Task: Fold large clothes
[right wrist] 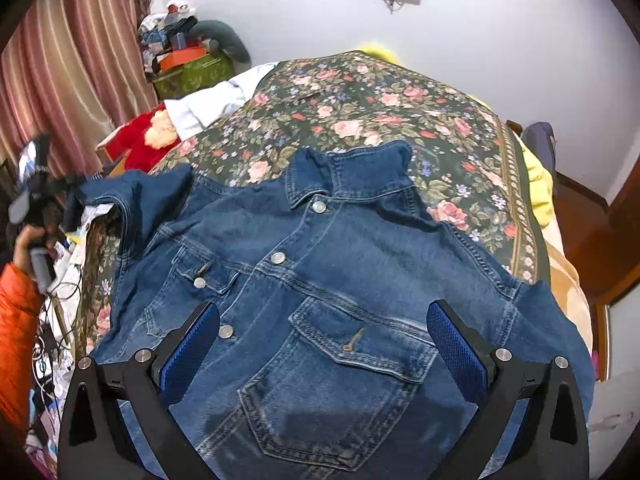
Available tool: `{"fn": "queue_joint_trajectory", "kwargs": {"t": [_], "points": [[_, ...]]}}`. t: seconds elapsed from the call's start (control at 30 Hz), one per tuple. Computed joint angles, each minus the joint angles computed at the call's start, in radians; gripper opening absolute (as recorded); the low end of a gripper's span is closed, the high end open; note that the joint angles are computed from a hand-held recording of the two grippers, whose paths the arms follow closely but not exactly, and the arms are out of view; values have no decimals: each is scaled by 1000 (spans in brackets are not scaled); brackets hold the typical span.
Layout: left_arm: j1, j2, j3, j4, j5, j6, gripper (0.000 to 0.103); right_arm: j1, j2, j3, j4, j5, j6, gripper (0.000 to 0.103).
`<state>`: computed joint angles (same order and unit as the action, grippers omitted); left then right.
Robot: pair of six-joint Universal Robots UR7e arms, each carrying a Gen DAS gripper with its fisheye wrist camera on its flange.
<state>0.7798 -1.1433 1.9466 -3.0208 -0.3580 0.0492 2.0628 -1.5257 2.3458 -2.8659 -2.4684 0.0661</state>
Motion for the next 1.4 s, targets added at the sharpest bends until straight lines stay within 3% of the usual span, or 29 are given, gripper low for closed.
{"fn": "queue_joint_trajectory", "kwargs": {"t": [0.07, 0.17, 0.4, 0.57, 0.63, 0.77, 0.83, 0.87, 0.9, 1.03, 1.2, 1.3, 1.4], "points": [[-55, 38, -25, -106, -25, 133, 5, -2, -19, 6, -7, -1, 4, 103], [-125, 69, -37, -122, -80, 184, 5, -4, -57, 17, -21, 6, 15, 103], [-220, 130, 27, 99, -307, 27, 6, -9, -168, 58, -6, 12, 46, 103], [-190, 190, 26, 421, -552, -174, 10, -22, -238, 77, 74, 0, 66, 103], [-179, 197, 40, 487, -637, -213, 11, -24, -257, 81, 100, -9, 68, 103], [-208, 165, 81, 488, -633, -214, 17, -29, -262, 81, 127, -6, 63, 103], [-201, 114, 96, 485, -634, -227, 41, -33, -242, 73, 123, 3, 50, 103], [-203, 94, 106, 478, -621, -238, 48, -35, -230, 67, 117, 11, 42, 103], [-206, 66, 124, 461, -595, -247, 56, -40, -210, 59, 105, 26, 29, 103], [-193, -11, 170, 402, -440, -230, 68, -58, -112, 15, 58, 81, -10, 103], [-121, -63, 189, 436, -309, -249, 69, -88, 59, -85, 62, 153, -30, 103], [-68, -79, 200, 453, -303, -269, 69, -97, 161, -153, 81, 174, -53, 103], [-18, -70, 197, 443, -315, -275, 69, -94, 285, -232, 104, 138, -99, 103]]}}
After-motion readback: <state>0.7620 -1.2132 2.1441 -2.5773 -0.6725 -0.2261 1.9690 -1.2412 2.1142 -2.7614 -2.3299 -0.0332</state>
